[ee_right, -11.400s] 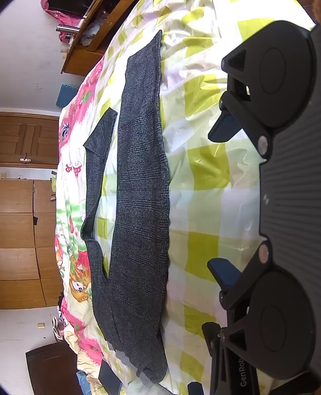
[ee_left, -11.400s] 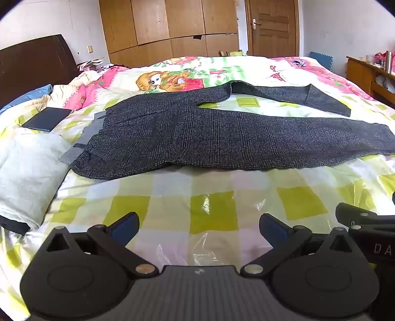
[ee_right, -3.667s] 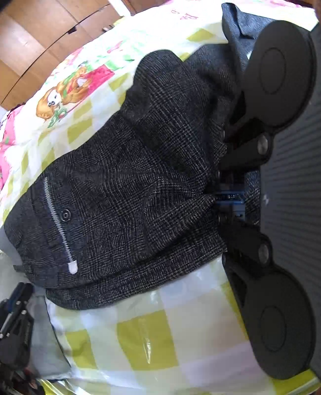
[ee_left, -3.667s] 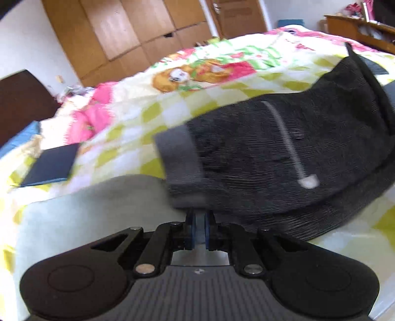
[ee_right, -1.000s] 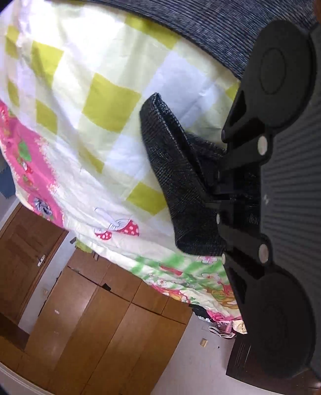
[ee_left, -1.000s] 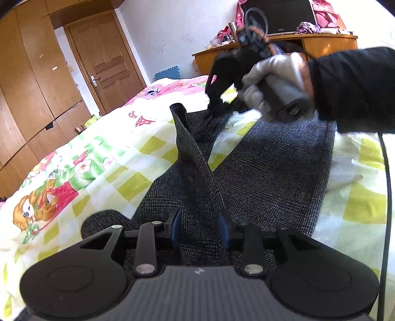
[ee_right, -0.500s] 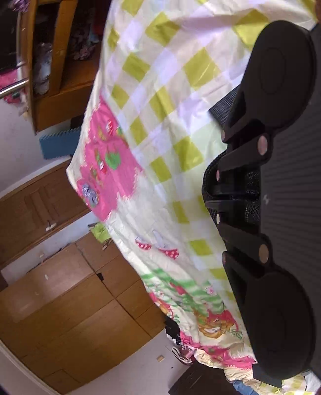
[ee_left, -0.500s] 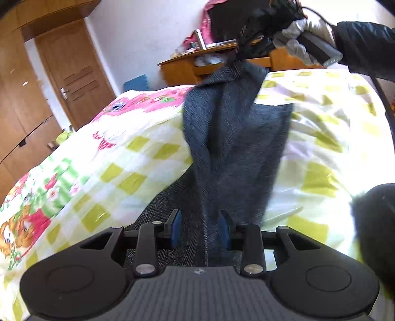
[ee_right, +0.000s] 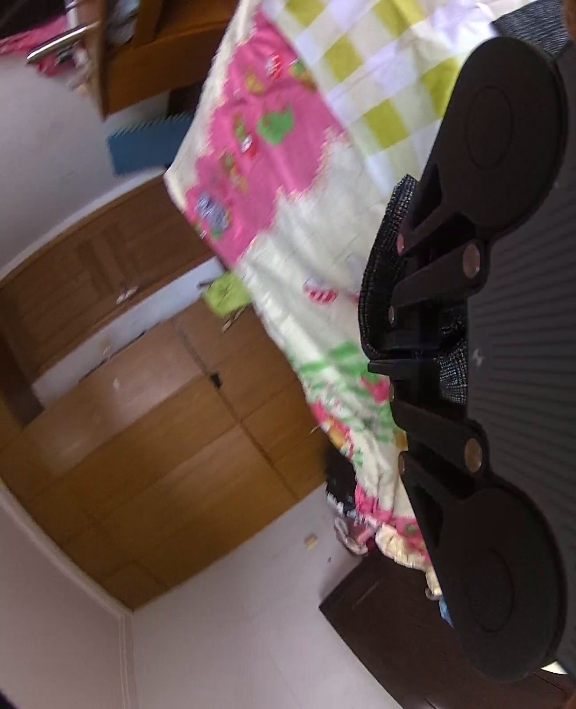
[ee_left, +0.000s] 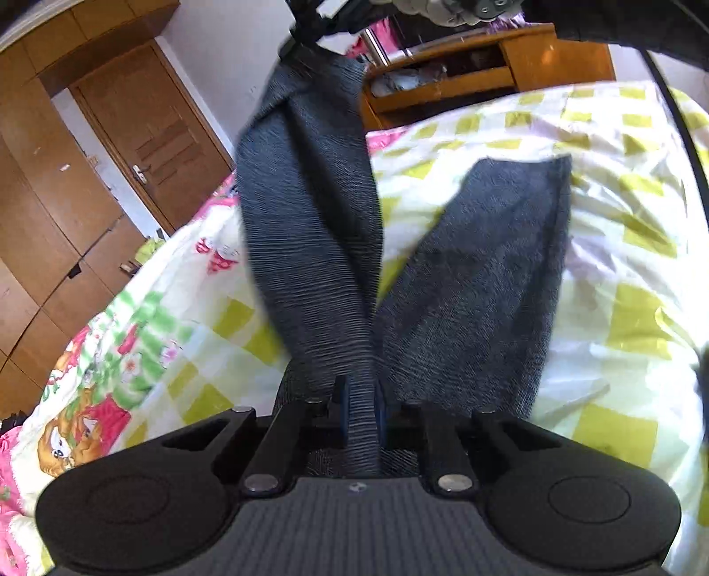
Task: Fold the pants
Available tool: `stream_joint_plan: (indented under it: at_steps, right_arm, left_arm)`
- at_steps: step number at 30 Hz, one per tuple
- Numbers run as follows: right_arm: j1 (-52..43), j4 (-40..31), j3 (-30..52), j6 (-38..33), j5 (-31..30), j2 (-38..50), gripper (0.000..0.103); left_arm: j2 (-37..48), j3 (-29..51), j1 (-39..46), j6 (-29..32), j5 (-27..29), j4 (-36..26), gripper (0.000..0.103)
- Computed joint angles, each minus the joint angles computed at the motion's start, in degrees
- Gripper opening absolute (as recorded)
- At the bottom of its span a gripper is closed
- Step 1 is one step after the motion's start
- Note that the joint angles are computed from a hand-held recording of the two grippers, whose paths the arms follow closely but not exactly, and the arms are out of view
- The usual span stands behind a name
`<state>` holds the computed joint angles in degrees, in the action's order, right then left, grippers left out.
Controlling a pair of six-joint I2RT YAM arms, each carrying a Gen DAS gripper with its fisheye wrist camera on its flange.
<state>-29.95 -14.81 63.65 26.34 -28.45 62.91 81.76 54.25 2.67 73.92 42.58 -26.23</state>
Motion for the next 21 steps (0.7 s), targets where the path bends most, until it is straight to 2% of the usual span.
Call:
stream_joint_plan:
  at_steps: [2, 4, 6, 8, 9, 12, 14, 16, 17, 18, 21]
  right_arm:
    - [-6.3, 2.1, -6.6, -3.0, -5.8, -6.9, 0.005]
    - [-14.1, 0.1, -14.4, -9.8, -8.2, -12.3, 0.006]
    - [-22.7, -6.8, -20.3, -14.4, -8.3, -12.2, 0.01]
    - [-28.7, -15.8, -24.2, -18.3, -3.9, -9.1, 0.013]
    - [-31.7, -17.2, -27.3, -19.7, -4.6, -10.0, 0.013]
    - [-43.1, -24.0, -32.5, -22.8, -14.7, -13.9, 0.013]
    - [-48.8, -29.7, -33.0, -21.7, -21.7, -16.8, 0.018]
    - [-49.9, -31.9, -33.1, -18.1, -27.1, -19.3, 0.03]
    - [-48.4, -30.8, -33.7, -15.2, -28.1, -20.1, 0.045]
    - [-45.5, -26.9, -34.6, -10.2, -27.6, -21.0, 0.054]
    - [-36.9, -12.3, -38.1, 5.6, -21.5, -19.2, 0.055]
  left_arm:
    - [-0.3, 1.8, 2.1, 1.6, 3.1, -3.8, 0.03]
    - [-0.9, 1.8, 3.7, 5.1, 5.7, -7.9, 0.03]
    - [-1.4, 0.1, 3.4, 10.9, 5.0, -12.2, 0.03]
    - [-1.8, -2.6, 2.0, 15.8, 1.5, -15.7, 0.03]
    - [-2.3, -3.9, 1.5, 18.4, 0.3, -17.2, 0.03]
    - [-6.1, -7.5, 1.4, 23.5, 0.7, -18.5, 0.031]
    - [-7.2, -7.6, 1.4, 23.4, 1.1, -19.0, 0.031]
    - [-7.0, -6.8, 1.7, 22.7, 1.4, -19.0, 0.031]
    - [-7.0, -6.8, 1.8, 22.0, 1.5, -18.3, 0.031]
    - [-7.0, -7.0, 1.9, 21.4, 1.6, -17.5, 0.031]
    - [-7.2, -8.3, 2.4, 20.2, 1.6, -15.5, 0.031]
